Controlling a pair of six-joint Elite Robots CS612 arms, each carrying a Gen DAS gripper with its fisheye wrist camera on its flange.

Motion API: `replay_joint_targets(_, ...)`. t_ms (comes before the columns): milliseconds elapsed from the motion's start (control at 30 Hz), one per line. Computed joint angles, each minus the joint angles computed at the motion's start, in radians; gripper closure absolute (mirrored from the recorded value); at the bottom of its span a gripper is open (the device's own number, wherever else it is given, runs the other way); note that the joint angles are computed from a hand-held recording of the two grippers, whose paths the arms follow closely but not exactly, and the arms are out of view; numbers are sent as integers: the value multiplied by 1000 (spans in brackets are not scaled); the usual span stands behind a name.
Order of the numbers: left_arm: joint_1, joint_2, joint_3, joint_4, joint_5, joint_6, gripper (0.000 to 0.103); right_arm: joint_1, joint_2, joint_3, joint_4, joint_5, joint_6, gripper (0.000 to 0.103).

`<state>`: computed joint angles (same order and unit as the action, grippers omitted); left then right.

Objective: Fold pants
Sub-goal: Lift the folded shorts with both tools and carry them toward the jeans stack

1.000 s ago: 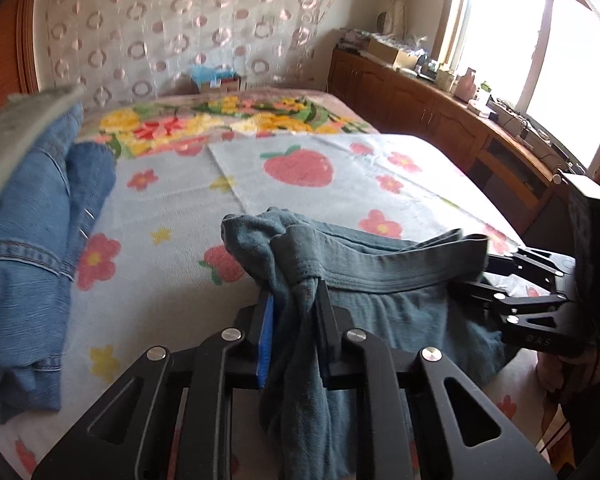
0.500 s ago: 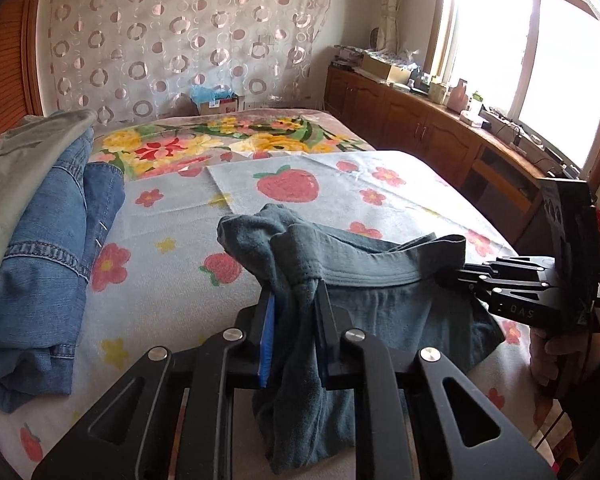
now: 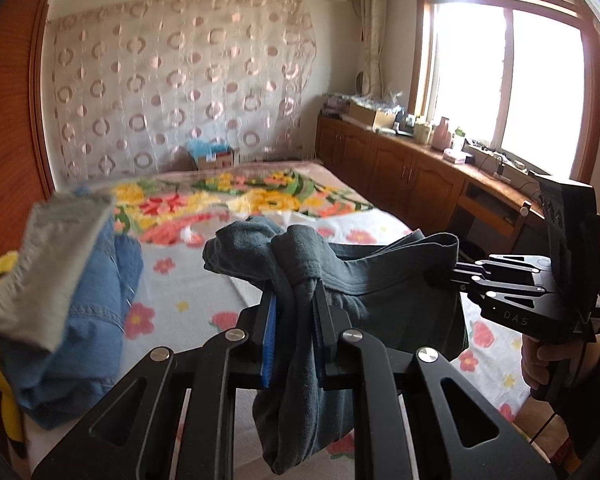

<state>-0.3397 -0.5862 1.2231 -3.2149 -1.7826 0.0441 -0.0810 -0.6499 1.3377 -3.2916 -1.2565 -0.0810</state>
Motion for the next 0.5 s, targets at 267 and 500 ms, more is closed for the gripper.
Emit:
replay_joint_targets(267,1,-28,22,-46,26,25,86,8,-26,38,-83,5,-9,94)
replay_joint_targets(500,7,-45,37,-75,34,27,86,1,-23,42,-121,27,-27,94)
